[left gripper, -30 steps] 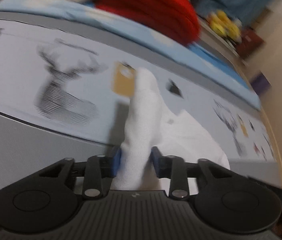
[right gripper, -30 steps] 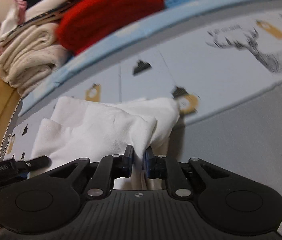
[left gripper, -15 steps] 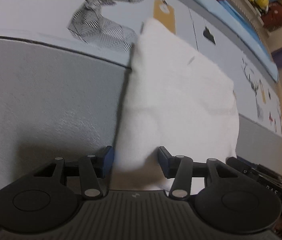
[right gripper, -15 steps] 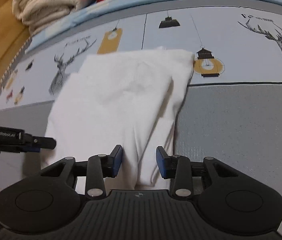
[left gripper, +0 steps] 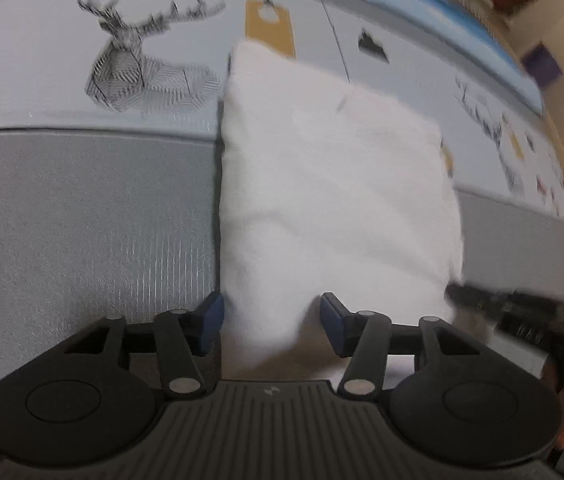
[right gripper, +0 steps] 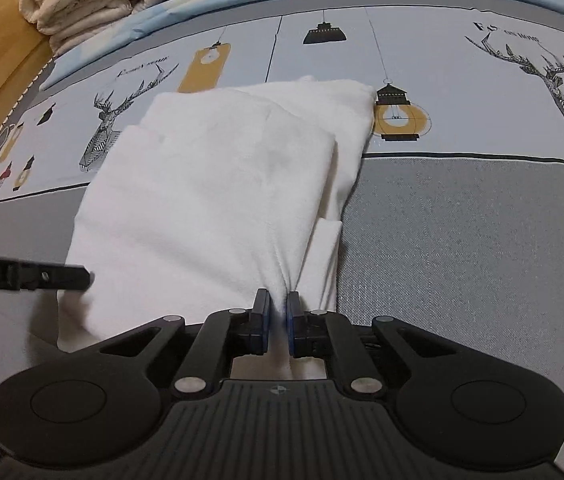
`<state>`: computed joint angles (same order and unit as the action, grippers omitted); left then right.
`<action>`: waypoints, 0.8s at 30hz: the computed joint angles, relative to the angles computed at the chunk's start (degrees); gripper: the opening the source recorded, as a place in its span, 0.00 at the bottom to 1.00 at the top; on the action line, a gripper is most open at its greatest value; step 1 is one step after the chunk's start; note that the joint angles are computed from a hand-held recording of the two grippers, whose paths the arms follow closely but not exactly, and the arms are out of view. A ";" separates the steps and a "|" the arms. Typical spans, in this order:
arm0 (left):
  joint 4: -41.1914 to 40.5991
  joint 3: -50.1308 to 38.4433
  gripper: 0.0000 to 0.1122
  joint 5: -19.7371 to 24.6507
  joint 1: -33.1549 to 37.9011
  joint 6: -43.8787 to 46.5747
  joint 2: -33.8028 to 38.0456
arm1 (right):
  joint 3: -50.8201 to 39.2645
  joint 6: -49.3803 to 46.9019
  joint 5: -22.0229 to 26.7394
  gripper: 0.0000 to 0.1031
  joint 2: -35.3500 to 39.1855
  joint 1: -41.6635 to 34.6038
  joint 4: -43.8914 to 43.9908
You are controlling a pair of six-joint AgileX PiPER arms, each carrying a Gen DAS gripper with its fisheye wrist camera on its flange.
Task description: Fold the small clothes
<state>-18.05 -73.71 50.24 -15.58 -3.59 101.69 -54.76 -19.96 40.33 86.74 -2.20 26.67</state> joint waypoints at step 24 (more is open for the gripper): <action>49.49 18.36 0.91 -2.11 -26.39 -39.09 -36.26 | 12.44 10.30 -0.81 0.53 -35.55 -6.98 -9.70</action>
<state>31.44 -55.35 48.13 -41.97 -42.68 65.44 -42.32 -9.66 39.52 51.19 -9.18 16.97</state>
